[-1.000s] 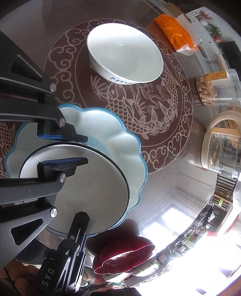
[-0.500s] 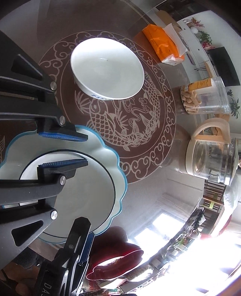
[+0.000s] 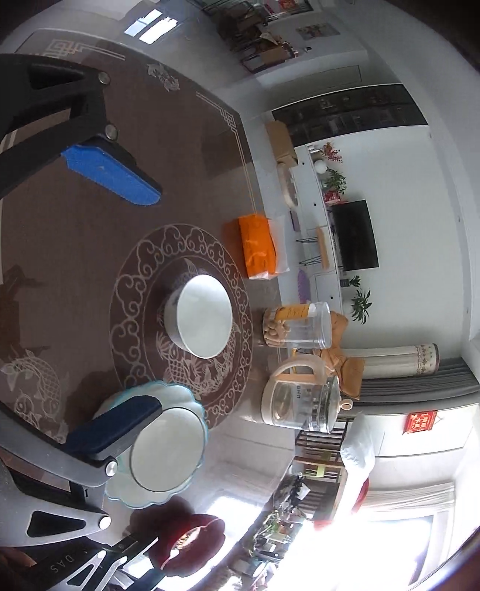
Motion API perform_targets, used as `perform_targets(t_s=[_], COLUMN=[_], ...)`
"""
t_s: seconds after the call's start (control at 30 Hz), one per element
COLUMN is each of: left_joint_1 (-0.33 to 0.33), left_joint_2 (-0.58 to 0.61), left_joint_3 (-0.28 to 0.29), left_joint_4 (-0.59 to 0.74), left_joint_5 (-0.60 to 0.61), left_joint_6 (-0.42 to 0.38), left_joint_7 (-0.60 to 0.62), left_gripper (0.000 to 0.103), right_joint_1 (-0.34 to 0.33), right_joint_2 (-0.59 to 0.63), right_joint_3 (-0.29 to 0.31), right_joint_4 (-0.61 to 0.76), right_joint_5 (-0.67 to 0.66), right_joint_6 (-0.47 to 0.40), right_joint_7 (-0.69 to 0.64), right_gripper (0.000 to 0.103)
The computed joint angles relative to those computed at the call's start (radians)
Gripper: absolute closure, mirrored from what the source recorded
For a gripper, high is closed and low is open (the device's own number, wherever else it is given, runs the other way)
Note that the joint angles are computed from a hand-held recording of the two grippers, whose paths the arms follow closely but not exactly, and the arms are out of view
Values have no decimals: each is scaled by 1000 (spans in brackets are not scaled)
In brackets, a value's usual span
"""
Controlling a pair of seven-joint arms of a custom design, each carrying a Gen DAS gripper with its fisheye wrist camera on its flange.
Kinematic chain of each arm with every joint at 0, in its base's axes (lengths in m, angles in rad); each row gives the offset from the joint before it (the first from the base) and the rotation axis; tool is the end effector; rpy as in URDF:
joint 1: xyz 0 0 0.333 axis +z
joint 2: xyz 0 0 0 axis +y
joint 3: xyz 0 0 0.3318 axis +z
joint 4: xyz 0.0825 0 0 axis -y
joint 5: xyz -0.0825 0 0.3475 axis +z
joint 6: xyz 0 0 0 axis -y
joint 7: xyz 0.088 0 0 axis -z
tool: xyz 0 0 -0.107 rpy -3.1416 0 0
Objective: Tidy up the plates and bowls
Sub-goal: 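Move both tools toward the small white bowl with blue print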
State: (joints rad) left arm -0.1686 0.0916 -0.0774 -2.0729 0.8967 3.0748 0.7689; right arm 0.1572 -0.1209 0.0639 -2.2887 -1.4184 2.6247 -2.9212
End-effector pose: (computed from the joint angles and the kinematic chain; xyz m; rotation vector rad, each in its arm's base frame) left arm 0.5361 -0.1981 0.5092 -1.3908 1.9048 -0.8692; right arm 0.4734 0.1312 0.4711 -1.2964 1.9944 -1.0724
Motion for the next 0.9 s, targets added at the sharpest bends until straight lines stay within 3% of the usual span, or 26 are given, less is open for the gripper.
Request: perform_targets(t_s=[0.07, 0.13, 0.3, 0.67, 0.9], left_joint_1=[7, 20, 62, 59, 53], left_joint_2=[-28, -50, -69, -53, -48], left_joint_3=[5, 6, -32, -49, -58], left_joint_4=[-50, -87, -156, -157, -181], left_joint_5=[28, 100, -26, -84, -239], left_joint_6=[-5, -3, 23, 7, -10], left_joint_7=[-5, -73, -2, 44, 203], left_gripper=[0, 0, 0, 0, 0], right_joint_1=[23, 44, 83, 96, 88], right_joint_2=[-10, -14, 4, 10, 24], right_joint_3=[30, 43, 57, 40, 29], right_joint_4=[-31, -34, -18, -20, -13], right_joint_5=[-65, -67, -67, -22, 26], right_joint_6=[-33, -69, -169, -166, -140], right_joint_7=[44, -2, -55, -71, -103], right_gripper=[25, 25, 24, 24, 24])
